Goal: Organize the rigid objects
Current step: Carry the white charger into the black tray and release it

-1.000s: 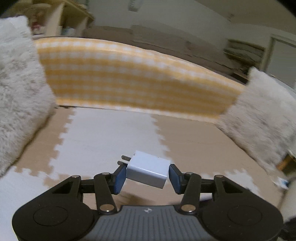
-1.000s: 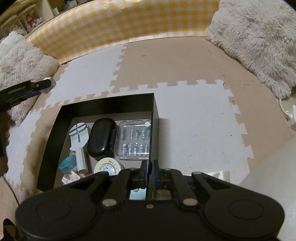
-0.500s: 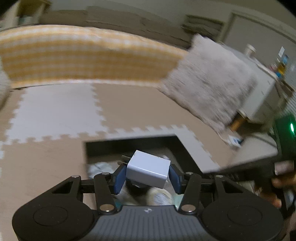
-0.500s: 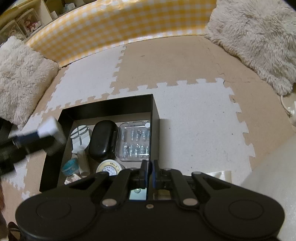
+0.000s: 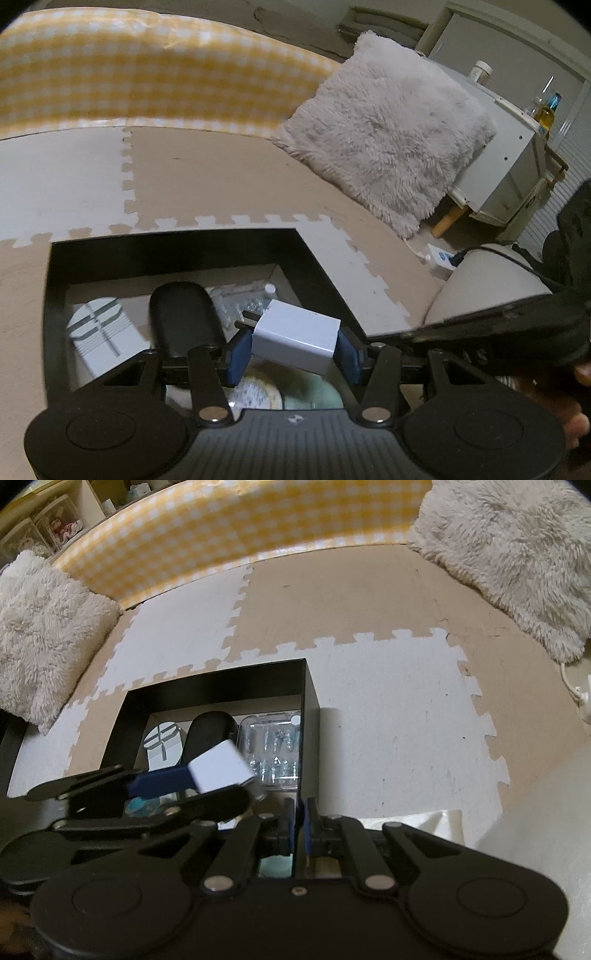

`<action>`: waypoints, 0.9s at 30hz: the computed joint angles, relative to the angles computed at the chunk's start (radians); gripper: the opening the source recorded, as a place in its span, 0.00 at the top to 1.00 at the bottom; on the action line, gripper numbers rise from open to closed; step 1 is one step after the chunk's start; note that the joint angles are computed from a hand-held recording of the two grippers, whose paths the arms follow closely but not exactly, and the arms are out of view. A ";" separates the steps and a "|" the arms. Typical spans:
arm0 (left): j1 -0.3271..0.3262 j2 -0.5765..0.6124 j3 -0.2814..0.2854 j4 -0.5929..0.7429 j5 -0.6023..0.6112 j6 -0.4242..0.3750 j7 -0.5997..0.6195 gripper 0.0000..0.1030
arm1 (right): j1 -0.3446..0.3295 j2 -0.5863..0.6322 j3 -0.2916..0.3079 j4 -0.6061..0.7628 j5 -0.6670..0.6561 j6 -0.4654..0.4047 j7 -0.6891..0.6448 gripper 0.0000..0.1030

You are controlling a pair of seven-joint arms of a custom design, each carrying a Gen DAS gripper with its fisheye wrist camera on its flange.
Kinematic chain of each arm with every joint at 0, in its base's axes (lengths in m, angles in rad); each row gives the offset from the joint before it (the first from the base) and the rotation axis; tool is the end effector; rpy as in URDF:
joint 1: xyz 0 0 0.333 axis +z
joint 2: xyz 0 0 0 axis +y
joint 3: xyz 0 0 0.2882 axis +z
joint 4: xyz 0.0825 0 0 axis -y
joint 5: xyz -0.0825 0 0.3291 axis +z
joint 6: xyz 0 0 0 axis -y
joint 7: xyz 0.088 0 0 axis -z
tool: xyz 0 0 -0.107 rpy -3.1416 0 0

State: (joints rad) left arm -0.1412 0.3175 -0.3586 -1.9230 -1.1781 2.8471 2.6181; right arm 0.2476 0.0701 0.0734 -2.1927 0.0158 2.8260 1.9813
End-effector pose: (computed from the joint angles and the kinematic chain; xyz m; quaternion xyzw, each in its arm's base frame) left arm 0.5476 -0.2253 0.3834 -0.4850 0.7629 -0.4265 0.0282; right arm 0.5129 0.1691 0.4248 -0.6427 0.7139 -0.1070 0.2566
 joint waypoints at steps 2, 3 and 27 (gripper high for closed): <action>0.001 0.029 -0.002 0.026 -0.006 0.000 -0.004 0.50 | -0.006 -0.002 0.004 -0.005 0.041 0.006 -0.020 0.95; 0.003 0.038 -0.002 0.035 -0.006 -0.005 -0.014 0.50 | -0.007 -0.004 0.004 -0.008 0.046 0.007 -0.027 0.95; 0.002 -0.068 0.046 -0.055 0.326 -0.027 -0.210 0.02 | -0.005 -0.005 0.003 -0.016 0.078 0.017 -0.047 0.95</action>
